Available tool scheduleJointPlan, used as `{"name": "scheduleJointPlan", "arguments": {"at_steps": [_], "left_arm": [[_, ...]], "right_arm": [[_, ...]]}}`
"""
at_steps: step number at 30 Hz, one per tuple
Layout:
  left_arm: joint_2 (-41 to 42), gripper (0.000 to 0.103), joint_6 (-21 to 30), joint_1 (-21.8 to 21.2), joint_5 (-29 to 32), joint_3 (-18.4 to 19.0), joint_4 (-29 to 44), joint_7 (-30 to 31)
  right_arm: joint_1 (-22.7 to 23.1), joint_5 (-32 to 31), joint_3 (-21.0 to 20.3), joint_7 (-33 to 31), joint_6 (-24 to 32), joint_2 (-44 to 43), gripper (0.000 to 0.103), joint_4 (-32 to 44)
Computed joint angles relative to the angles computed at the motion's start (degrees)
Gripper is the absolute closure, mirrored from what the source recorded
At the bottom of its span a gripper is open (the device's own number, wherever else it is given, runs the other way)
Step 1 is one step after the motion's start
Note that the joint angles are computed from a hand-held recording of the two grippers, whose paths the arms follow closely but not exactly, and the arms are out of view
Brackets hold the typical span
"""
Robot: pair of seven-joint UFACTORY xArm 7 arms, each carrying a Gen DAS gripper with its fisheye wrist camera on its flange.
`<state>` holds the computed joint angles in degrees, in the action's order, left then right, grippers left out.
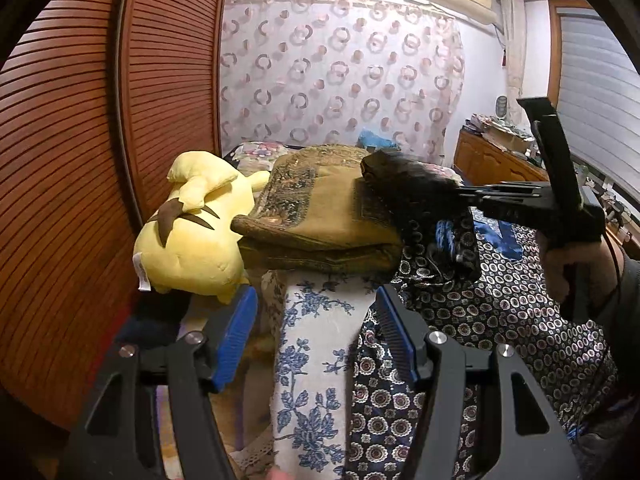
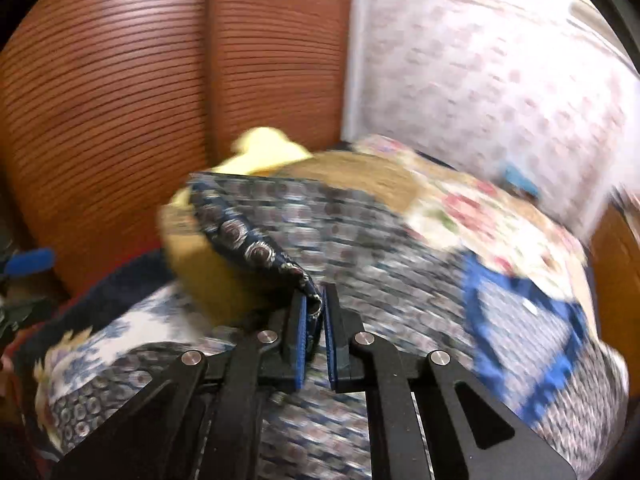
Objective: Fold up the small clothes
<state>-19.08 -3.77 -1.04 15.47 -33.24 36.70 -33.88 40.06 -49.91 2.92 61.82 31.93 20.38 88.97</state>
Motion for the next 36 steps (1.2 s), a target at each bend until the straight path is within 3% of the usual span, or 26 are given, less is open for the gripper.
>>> {"name": "scheduleJointPlan", "arguments": {"at_steps": [3, 4, 10, 18, 23, 30, 36], "left_arm": [[0.74, 0.042, -0.01, 0.27, 0.28, -0.59, 0.56, -0.05], [1.15, 0.042, 0.00, 0.33, 0.40, -0.82, 0.86, -0.09], [3.08, 0.042, 0.87, 1.96, 2.35, -3.21, 3.10, -1.27], [5.33, 0.042, 1.73, 2.50, 6.49, -5.27, 5.25, -4.51], [8.14, 0.042, 2.16, 2.97, 10.91, -6.62, 7.48, -7.83], [13.92, 0.042, 4.55, 7.29, 23.02, -12.23, 13.02, -17.15], [20.34, 0.042, 10.29, 2.62, 27.42, -10.68, 18.38, -18.26]], "right_arm": [[-1.85, 0.75, -0.32, 4.29, -1.03, -4.30, 0.071, -5.71], [-2.49, 0.43, -0.15, 5.12, -1.25, -5.55, 0.067, -7.32], [-5.84, -2.99, 2.47, 8.53, -0.23, -11.23, 0.056, -13.90], [-11.68, -3.06, 7.02, 8.46, -1.35, -22.02, 0.038, -25.70], [-15.05, -0.71, 9.59, 7.56, -1.08, -31.57, 0.038, -35.21], [-17.72, 6.83, 11.65, 3.60, 1.59, -45.64, 0.038, -47.92], [-19.46, 13.53, 13.02, -0.76, 8.43, -59.63, 0.038, -57.65]]}}
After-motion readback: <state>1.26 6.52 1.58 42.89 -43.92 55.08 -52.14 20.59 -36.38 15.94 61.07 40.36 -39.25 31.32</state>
